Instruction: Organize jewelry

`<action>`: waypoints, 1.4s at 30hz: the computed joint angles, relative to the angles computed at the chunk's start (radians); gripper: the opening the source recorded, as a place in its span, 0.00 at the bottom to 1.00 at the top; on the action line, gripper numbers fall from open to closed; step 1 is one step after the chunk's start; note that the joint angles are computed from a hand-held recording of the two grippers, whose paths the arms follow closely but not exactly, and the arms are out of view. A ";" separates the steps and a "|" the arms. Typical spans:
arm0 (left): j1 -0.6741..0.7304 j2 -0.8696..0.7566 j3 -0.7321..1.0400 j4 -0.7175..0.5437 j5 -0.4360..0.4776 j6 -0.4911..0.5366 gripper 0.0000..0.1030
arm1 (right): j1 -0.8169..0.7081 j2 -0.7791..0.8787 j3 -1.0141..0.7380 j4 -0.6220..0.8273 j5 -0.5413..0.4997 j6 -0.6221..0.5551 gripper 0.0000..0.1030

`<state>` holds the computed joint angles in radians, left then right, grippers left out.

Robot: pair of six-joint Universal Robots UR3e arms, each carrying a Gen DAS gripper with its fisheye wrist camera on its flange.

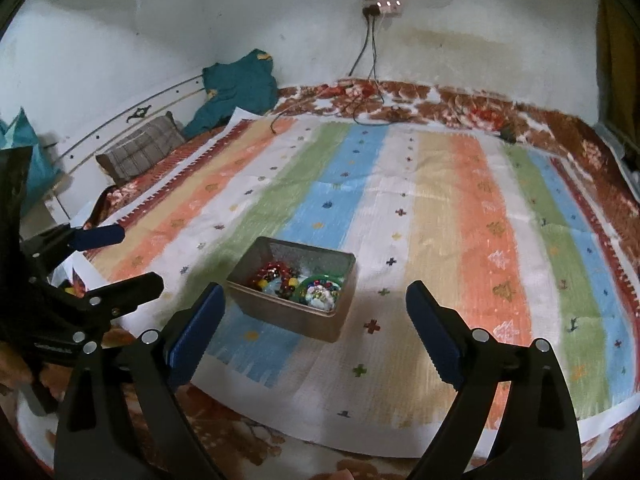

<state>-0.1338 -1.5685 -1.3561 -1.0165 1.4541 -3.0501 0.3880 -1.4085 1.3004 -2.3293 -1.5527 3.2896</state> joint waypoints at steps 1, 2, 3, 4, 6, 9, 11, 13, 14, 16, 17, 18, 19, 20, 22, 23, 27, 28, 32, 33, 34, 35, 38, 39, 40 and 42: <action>-0.004 0.003 -0.006 0.006 0.010 0.001 0.95 | 0.000 -0.005 0.007 -0.003 -0.005 0.005 0.90; -0.009 0.006 -0.009 0.011 0.016 0.001 0.95 | 0.000 -0.009 0.012 -0.006 -0.008 0.007 0.90; -0.011 0.007 -0.011 0.014 0.019 0.001 0.95 | 0.000 -0.012 0.017 -0.009 -0.008 0.007 0.90; -0.013 0.009 -0.013 0.016 0.021 0.001 0.95 | 0.002 -0.013 0.018 -0.010 -0.008 0.006 0.90; -0.015 0.014 -0.020 0.026 0.029 0.003 0.95 | 0.001 -0.014 0.019 -0.005 0.000 0.002 0.90; -0.004 0.028 -0.032 0.031 0.006 0.008 0.95 | 0.002 -0.013 0.015 0.004 0.000 0.000 0.90; 0.005 0.039 -0.044 0.042 -0.009 0.010 0.95 | -0.004 -0.017 0.017 0.011 0.011 -0.001 0.90; 0.010 0.045 -0.053 0.054 -0.014 0.010 0.95 | -0.006 -0.022 0.022 0.006 0.014 -0.001 0.90; 0.011 0.049 -0.058 0.058 -0.018 0.008 0.95 | -0.007 -0.026 0.027 0.002 0.018 -0.001 0.90; 0.013 0.053 -0.062 0.063 -0.023 0.009 0.95 | -0.008 -0.030 0.033 0.001 0.025 -0.001 0.90; 0.011 0.055 -0.066 0.069 -0.022 0.010 0.95 | -0.008 -0.031 0.034 0.001 0.027 -0.001 0.90; 0.010 0.055 -0.067 0.072 -0.022 0.011 0.95 | -0.008 -0.031 0.034 0.002 0.030 -0.002 0.90; 0.010 0.057 -0.070 0.076 -0.024 0.011 0.95 | -0.009 -0.030 0.035 0.001 0.031 -0.003 0.90; 0.010 0.057 -0.072 0.080 -0.023 0.011 0.95 | -0.010 -0.029 0.034 0.002 0.032 -0.005 0.90; 0.007 0.059 -0.076 0.087 -0.020 0.012 0.95 | -0.011 -0.030 0.036 -0.002 0.033 -0.002 0.90; 0.008 0.058 -0.075 0.085 -0.020 0.012 0.95 | -0.012 -0.029 0.035 -0.001 0.036 -0.002 0.90; 0.009 0.056 -0.071 0.083 -0.022 0.012 0.95 | -0.012 -0.032 0.048 -0.020 0.041 0.000 0.90; 0.010 0.057 -0.073 0.087 -0.025 0.012 0.95 | -0.010 -0.035 0.052 -0.023 0.040 0.000 0.90; 0.023 0.063 -0.074 0.115 -0.029 0.012 0.95 | -0.007 -0.060 0.090 -0.070 0.029 0.005 0.90; 0.028 0.065 -0.076 0.123 -0.034 0.011 0.95 | -0.007 -0.063 0.097 -0.081 0.028 0.007 0.90; 0.030 0.066 -0.076 0.125 -0.036 0.009 0.95 | -0.008 -0.066 0.103 -0.089 0.026 0.008 0.90; 0.033 0.067 -0.077 0.130 -0.038 0.008 0.95 | -0.008 -0.069 0.106 -0.092 0.025 0.008 0.90; 0.034 0.069 -0.083 0.141 -0.042 0.012 0.95 | -0.005 -0.074 0.114 -0.104 0.016 0.010 0.90; 0.033 0.073 -0.092 0.149 -0.042 0.014 0.95 | -0.003 -0.074 0.114 -0.105 0.014 0.010 0.90; 0.032 0.073 -0.094 0.151 -0.044 0.017 0.95 | -0.003 -0.074 0.114 -0.103 0.014 0.009 0.90; 0.027 0.071 -0.095 0.156 -0.040 0.024 0.95 | -0.001 -0.073 0.113 -0.104 0.012 0.009 0.90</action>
<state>-0.1069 -1.4972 -1.4508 -0.8605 1.4140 -3.0262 0.3869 -1.4817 1.4135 -2.4336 -1.5409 3.2988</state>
